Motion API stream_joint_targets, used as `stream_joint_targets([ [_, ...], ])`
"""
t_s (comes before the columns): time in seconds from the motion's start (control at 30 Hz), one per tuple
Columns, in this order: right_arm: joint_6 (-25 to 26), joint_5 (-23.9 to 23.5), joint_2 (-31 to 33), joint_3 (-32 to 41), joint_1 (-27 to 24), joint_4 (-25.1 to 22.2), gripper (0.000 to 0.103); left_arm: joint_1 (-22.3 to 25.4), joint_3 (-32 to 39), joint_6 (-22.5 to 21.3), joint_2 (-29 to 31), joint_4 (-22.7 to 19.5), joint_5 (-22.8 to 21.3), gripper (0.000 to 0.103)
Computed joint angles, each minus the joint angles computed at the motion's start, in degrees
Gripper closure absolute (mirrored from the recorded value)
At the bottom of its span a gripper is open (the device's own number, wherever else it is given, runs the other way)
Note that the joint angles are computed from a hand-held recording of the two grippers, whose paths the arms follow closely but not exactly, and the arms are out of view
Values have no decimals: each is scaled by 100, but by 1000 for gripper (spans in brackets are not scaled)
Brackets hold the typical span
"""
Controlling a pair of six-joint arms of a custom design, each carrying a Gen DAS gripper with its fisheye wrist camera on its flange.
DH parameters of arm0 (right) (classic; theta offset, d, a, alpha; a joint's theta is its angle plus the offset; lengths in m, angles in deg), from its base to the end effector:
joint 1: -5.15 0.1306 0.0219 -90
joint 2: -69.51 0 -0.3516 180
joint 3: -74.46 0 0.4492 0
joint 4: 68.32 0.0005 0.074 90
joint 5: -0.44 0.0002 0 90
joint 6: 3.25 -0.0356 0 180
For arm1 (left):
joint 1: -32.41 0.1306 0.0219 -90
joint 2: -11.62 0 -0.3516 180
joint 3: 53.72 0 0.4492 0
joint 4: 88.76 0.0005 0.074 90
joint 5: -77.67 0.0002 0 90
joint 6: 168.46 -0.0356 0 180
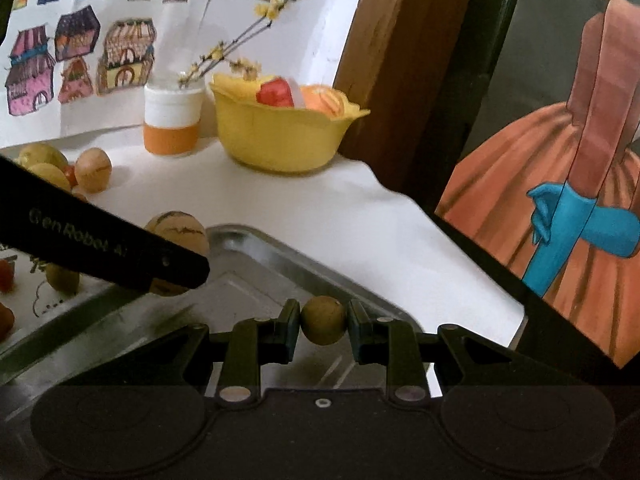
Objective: Organize fruits
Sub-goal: 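Carry the striped fruit with the left gripper while the right gripper carries the brown fruit over the tray, then open the left gripper onto the tray while the right gripper releases its brown fruit there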
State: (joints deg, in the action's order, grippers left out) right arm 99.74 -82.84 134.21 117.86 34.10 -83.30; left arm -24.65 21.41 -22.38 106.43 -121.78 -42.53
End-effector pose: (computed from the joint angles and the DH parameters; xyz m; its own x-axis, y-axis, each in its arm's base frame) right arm 0.3332 0.1790 0.2204 -0.4150 -0.4847 -0.7699 -0.5044 0.8269 -0.2487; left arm 0.3070 -0.4418 0.2462 -0.7057 -0.2297 -0.6702 -0.0467 0.9590 -0.2796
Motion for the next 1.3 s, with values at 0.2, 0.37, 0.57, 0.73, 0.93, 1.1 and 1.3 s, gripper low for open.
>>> stream_joint_targets([
  [0.2,-64,40,193,67,44,51,76,30,-66,137,63,38,213,51],
  [0.37,-83,14,253,101,41,47,76,33,-89,148,81,13,246,51],
  [0.57,-93,20,268,89,20,19,75,32,-84,104,92,18,238,50],
  [0.73,-98,28,278,85,11,10,75,38,-87,81,94,31,237,51],
  [0.93,-77,104,228,56,36,35,69,42,-72,129,79,0,278,47],
  [1.1,-129,156,-65,-70,22,6,52,-41,-46,209,-3,-109,34,34],
  [1.3,-201,241,-661,-300,40,-126,32,-228,-10,246,-208,-329,-439,21],
])
